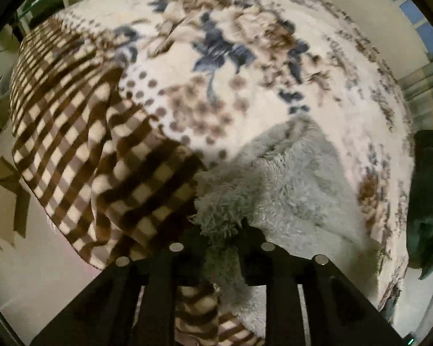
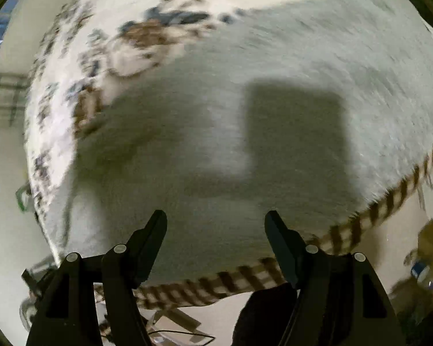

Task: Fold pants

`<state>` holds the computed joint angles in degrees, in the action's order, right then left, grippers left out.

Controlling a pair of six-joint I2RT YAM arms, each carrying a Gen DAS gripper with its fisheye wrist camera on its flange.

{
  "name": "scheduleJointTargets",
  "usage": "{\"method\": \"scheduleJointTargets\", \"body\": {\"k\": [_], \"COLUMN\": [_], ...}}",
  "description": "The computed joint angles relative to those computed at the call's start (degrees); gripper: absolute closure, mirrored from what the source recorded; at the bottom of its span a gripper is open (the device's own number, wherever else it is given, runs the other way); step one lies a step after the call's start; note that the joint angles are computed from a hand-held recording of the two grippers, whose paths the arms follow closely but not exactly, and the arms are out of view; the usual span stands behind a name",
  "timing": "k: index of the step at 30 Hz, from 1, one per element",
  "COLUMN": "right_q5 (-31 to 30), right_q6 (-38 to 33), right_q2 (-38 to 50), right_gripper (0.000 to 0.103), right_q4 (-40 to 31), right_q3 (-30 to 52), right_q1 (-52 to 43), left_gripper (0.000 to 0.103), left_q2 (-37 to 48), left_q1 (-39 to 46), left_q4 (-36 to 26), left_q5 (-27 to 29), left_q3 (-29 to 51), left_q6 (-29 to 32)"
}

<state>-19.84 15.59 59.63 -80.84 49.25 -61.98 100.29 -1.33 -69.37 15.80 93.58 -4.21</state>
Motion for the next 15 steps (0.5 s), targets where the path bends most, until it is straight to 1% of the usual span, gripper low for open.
{"method": "scheduleJointTargets", "body": {"k": [1, 3, 4, 6, 7, 9, 10, 11, 13, 14, 15], "right_q5": [-1.4, -3.8, -4.4, -4.7, -4.5, -4.3, -6.4, -8.5, -7.4, -6.1, -6.3], "right_q6": [1.1, 4.4, 5.7, 5.9, 5.6, 5.0, 3.4, 1.7, -2.1, -3.3, -4.7], "right_q2": [1.7, 5.9, 9.2, 17.2, 22.9, 30.7, 36.2, 41.6, 51.8, 55.7, 58.1], "right_gripper": [0.026, 0.024, 0.024, 0.024, 0.024, 0.024, 0.024, 0.024, 0.024, 0.031, 0.046], "right_q4": [0.5, 3.3, 5.4, 8.9, 11.7, 15.3, 16.2, 16.1, 12.6, 11.1, 9.9], "right_q3": [2.2, 6.4, 8.9, 14.1, 17.3, 21.7, 24.7, 27.9, 36.0, 39.5, 41.5], "right_q1": [2.9, 9.4, 13.0, 18.5, 21.3, 24.2, 25.2, 26.1, 28.3, 29.5, 30.2], "left_gripper": [0.070, 0.026, 0.023, 0.023, 0.022, 0.022, 0.022, 0.022, 0.022, 0.022, 0.022], "left_q2": [-0.5, -0.9, -1.3, -2.4, -2.8, -3.6, -3.8, -4.1, -3.4, -3.1, -2.8], "left_q1": [-0.3, -1.2, -1.6, -1.9, -2.4, -3.6, -4.1, -4.7, -6.9, -7.8, -9.0], "left_q4": [-0.4, -2.5, -2.5, -2.0, -1.9, -1.6, -1.6, -1.5, -1.5, -1.6, -1.6], "left_q5": [-0.8, -3.6, -4.7, -6.2, -7.4, -10.5, -11.1, -11.2, -12.8, -13.1, -12.8], "left_q3": [0.2, 1.9, 2.3, 2.7, 3.3, 4.4, 5.2, 5.8, 7.2, 7.7, 8.0], "left_q6": [-0.1, 0.2, 0.2, -0.1, -0.1, 0.0, 0.0, 0.1, -0.1, -0.2, -0.3]}}
